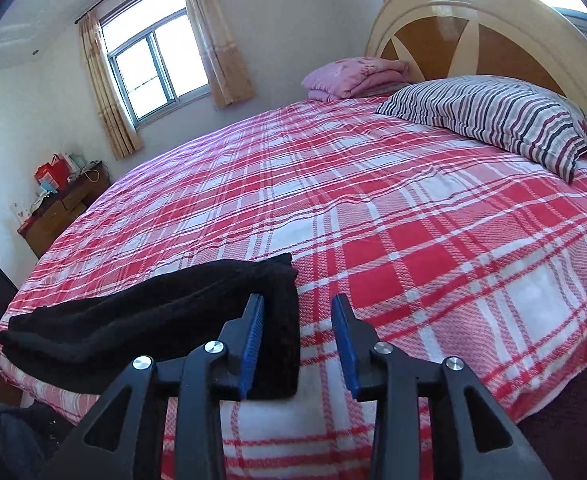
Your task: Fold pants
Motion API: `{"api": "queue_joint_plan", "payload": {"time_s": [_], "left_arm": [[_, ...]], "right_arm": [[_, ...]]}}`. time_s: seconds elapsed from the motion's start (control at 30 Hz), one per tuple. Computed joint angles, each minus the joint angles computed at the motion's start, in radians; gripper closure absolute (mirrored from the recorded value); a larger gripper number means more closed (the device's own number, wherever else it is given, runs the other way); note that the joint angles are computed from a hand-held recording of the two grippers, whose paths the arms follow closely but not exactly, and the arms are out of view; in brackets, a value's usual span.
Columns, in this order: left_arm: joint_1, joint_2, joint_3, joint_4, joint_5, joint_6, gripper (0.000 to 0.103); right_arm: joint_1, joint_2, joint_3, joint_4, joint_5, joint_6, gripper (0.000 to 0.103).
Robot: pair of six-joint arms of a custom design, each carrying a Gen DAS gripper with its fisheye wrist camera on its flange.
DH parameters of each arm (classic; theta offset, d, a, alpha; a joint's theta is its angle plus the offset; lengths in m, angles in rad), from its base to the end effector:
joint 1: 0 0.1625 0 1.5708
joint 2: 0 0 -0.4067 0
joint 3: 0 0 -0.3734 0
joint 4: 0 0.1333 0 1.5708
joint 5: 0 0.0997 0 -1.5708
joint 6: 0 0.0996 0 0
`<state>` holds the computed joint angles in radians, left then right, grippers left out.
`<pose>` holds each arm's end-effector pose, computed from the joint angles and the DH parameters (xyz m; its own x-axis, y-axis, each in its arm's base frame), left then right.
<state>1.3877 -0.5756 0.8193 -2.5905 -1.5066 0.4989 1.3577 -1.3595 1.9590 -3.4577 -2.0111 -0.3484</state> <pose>-0.0164 -0.8556 0.2927 -0.8067 0.4565 -0.3753 0.5875 0.5505 -0.5931 -0.0186 -0.5157 0.4200 -0.7699 0.4625 0.4398 -0.2167 0.4587 -0.8617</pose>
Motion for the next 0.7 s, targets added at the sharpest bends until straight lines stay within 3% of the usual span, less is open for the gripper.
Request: {"api": "queue_joint_plan", "payload": {"time_s": [0.17, 0.33, 0.5, 0.7], "left_arm": [[0.01, -0.01, 0.007, -0.045, 0.025, -0.056, 0.07], [-0.013, -0.007, 0.015, -0.009, 0.06, -0.039, 0.07], [-0.027, -0.015, 0.039, 0.025, 0.057, -0.027, 0.07], [-0.043, -0.007, 0.047, 0.091, 0.127, -0.042, 0.07]], "right_arm": [[0.02, -0.01, 0.024, -0.054, -0.036, 0.003, 0.062], [0.116, 0.041, -0.004, -0.091, -0.097, -0.064, 0.062], [0.238, 0.154, -0.078, -0.018, -0.102, -0.2, 0.057], [0.31, 0.316, -0.19, 0.144, -0.088, -0.276, 0.052]]}}
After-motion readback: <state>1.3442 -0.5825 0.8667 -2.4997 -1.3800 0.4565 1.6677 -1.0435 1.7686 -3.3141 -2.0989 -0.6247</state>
